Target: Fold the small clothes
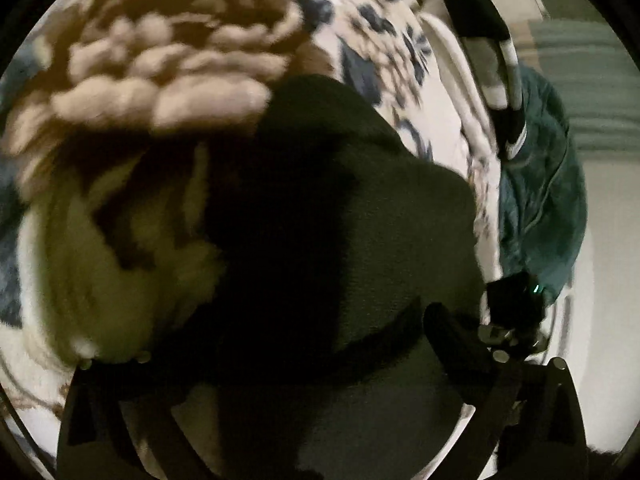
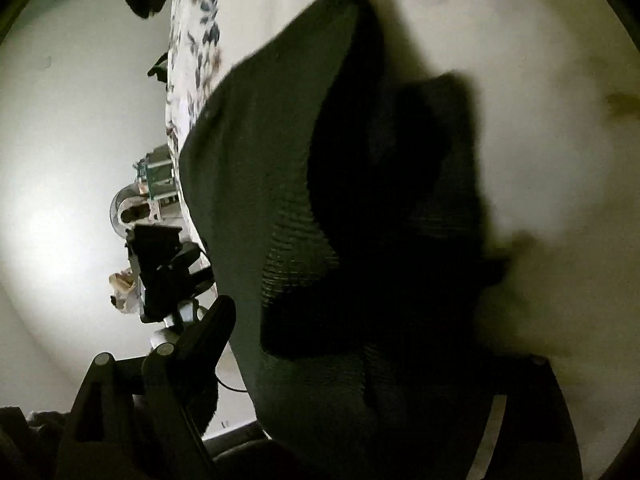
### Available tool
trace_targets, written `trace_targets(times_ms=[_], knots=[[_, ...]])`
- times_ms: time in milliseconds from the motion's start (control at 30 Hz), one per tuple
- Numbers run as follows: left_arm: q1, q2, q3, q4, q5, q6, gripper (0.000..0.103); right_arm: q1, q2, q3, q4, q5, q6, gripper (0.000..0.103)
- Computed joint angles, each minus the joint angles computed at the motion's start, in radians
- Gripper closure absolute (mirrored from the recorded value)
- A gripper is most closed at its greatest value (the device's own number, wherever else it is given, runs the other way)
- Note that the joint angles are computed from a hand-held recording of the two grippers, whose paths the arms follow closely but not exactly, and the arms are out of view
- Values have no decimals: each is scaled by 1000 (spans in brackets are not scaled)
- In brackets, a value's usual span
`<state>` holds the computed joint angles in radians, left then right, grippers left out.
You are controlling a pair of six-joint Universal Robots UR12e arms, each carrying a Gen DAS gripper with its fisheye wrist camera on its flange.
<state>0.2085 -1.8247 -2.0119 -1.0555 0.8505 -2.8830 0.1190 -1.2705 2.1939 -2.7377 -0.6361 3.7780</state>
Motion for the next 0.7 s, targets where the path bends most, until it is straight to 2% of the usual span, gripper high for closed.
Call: trace_targets(times_ms=[67, 100, 167, 233, 300, 367, 500, 600, 700], knots=[[-10, 11, -3, -7, 21, 38, 0, 5, 21, 1, -61, 18, 62, 14], [-10, 11, -3, -15, 12, 49, 0, 11, 38, -1, -114, 33, 102, 14], [-4, 15, -13, -17, -18, 47, 1, 28, 62, -21, -147, 37, 113, 14], [3, 13, -16, -16, -45, 33, 0, 51, 75, -45, -137, 28, 97, 14], [3, 7, 2, -52, -33, 66, 1, 71, 86, -69, -119, 12, 91, 16], [15, 12, 7, -63, -6, 86, 1, 66, 78, -74, -80, 6, 71, 18], [49, 30, 7, -117, 46, 124, 1, 44, 60, -50, -91, 20, 110, 18], [39, 25, -6, -118, 57, 130, 1, 39, 55, -34, -90, 25, 116, 18], [0, 20, -19, -35, 58, 78, 0, 45, 78, -43, -127, 27, 162, 17]])
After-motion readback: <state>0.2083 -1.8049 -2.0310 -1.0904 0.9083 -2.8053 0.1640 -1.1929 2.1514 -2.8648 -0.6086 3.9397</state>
